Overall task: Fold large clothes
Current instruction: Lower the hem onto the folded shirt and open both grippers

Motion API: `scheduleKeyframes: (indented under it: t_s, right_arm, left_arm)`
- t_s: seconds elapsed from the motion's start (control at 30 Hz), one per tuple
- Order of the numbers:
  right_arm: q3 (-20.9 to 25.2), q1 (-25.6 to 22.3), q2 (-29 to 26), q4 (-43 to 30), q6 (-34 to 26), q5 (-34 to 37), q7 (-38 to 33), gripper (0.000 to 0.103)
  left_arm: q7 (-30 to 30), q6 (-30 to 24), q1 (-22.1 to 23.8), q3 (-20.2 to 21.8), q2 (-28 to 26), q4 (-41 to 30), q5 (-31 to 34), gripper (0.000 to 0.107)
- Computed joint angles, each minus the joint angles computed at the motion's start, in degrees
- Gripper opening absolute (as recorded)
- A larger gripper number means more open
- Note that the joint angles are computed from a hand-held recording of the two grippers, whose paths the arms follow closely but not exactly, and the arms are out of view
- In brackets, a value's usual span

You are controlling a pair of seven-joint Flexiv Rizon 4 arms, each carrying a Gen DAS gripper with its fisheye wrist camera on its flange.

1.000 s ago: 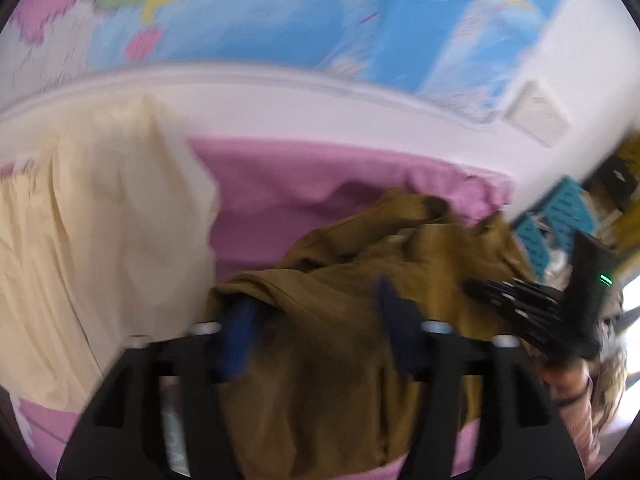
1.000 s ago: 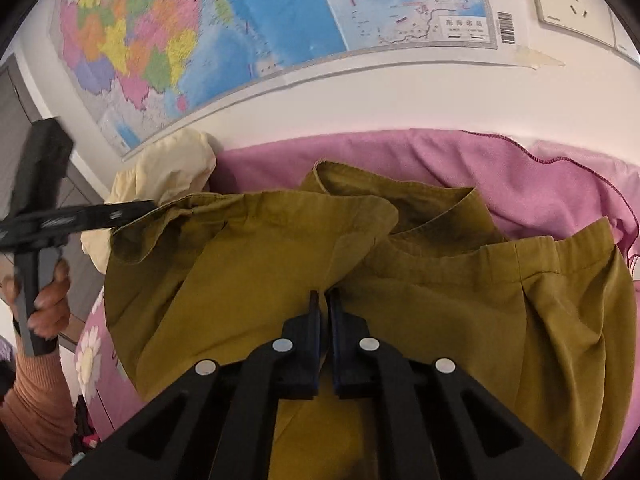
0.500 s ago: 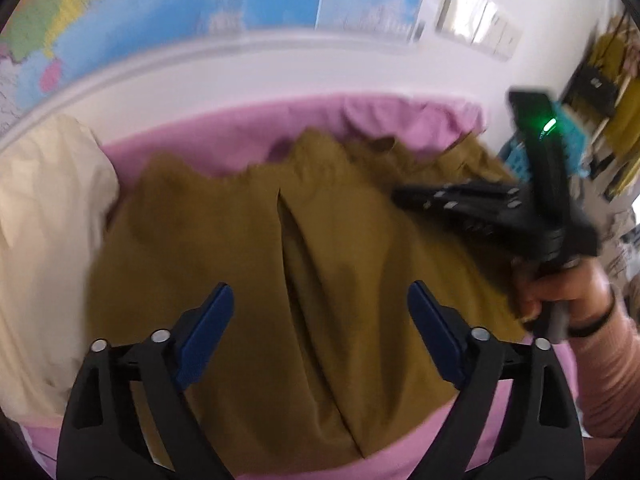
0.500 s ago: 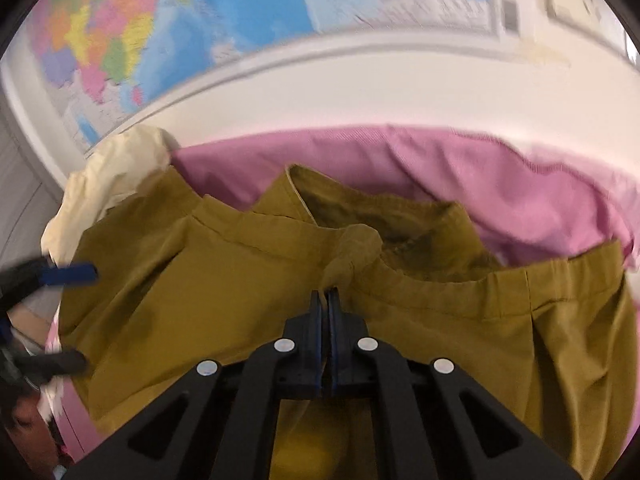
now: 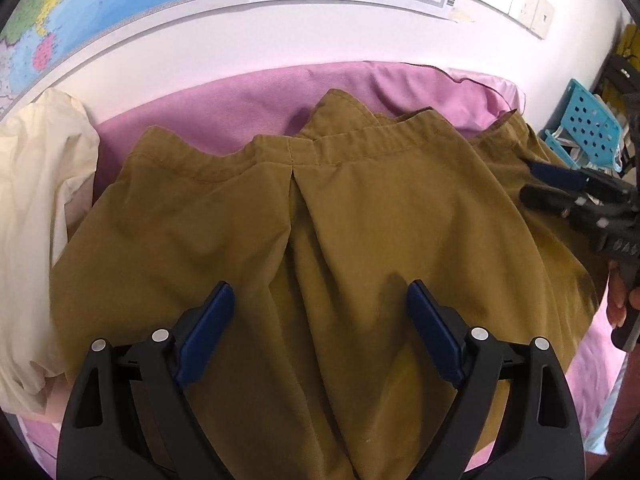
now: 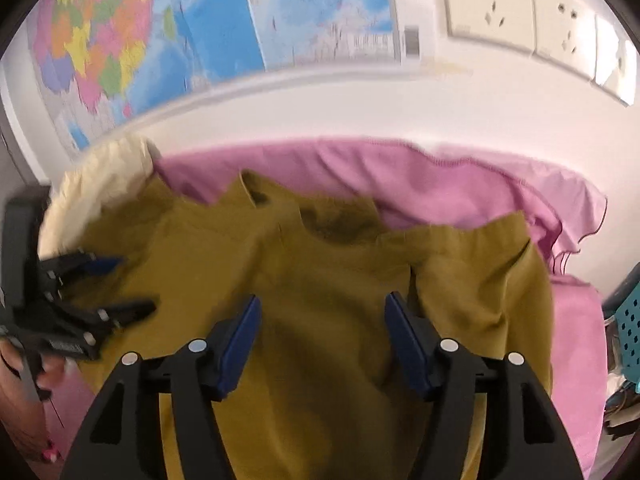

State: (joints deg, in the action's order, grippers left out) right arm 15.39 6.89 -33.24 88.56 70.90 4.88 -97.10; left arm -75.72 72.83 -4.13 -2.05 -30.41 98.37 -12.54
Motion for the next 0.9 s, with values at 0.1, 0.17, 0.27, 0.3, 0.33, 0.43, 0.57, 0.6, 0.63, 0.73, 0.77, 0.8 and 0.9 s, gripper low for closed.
scheduleKeyframes:
  t_s: [0.1,0.17,0.27,0.3,0.33,0.43,0.57,0.6,0.63,0.73,0.77,0.8,0.9]
  right_arm:
    - [-3.8,2.8,-0.7,1.5,2.2,-3.7,2.2,0.058]
    - [-4.8,3.5,-1.4,1.8,3.1,-5.7,3.2,0.032]
    - [-3.8,3.0,-2.3,0.6,3.3,-6.2,3.7,0.015]
    - [-3.2,2.4,-2.4,0.4,3.5,-6.1,3.5,0.013]
    - [-2.7,2.0,-2.5,0.2,3.6,-6.1,3.3,0.013]
    - [-2.2,1.5,-2.9,-1.0,3.9,-5.8,3.8,0.011]
    - [-5.6,4.3,-4.3,-2.0,4.7,-8.4,7.5,0.01]
    - [-6.0,4.6,-4.8,-2.2,4.7,-9.1,8.0,0.01]
    - [-6.9,5.2,-5.6,-2.9,4.4,-9.9,9.2,0.01]
    - [-6.1,4.7,-7.6,-4.9,2.7,-10.3,10.6,0.013]
    - [-5.3,4.1,-7.9,-5.1,2.8,-9.7,10.8,0.013]
    - [-4.3,3.3,-7.9,-5.4,2.3,-9.2,10.4,0.015]
    - [2.8,-2.2,-7.5,-7.5,-2.2,-3.4,7.1,0.024]
  left_arm:
    - [-1.5,-0.1,-1.2,1.5,-0.4,-0.8,1.5,0.087]
    - [-2.2,0.0,-1.5,1.9,-0.4,-0.9,2.0,0.087]
    - [-2.7,-0.3,-1.5,1.9,-0.6,-1.3,2.5,0.087]
    - [-2.8,-0.4,-1.4,1.8,-0.7,-1.4,2.4,0.087]
    - [-2.9,-0.6,-1.3,1.7,-0.9,-1.7,2.4,0.088]
    - [-3.3,-1.0,-1.2,1.6,-1.3,-2.3,2.4,0.088]
    - [-4.2,-2.2,-1.3,1.9,-2.2,-3.9,2.4,0.089]
    - [-4.3,-2.5,-1.0,1.7,-2.4,-4.2,2.2,0.09]
    - [-4.3,-2.8,-0.7,1.4,-2.8,-4.6,1.9,0.09]
    - [-2.6,-2.6,1.2,-0.7,-3.8,-4.6,0.0,0.093]
    - [-1.7,-2.1,2.0,-1.7,-4.1,-4.2,-1.0,0.094]
    - [-0.8,-1.4,2.4,-2.2,-4.2,-3.8,-1.5,0.094]
    - [0.5,0.3,2.5,-2.2,-4.0,-2.7,-1.9,0.095]
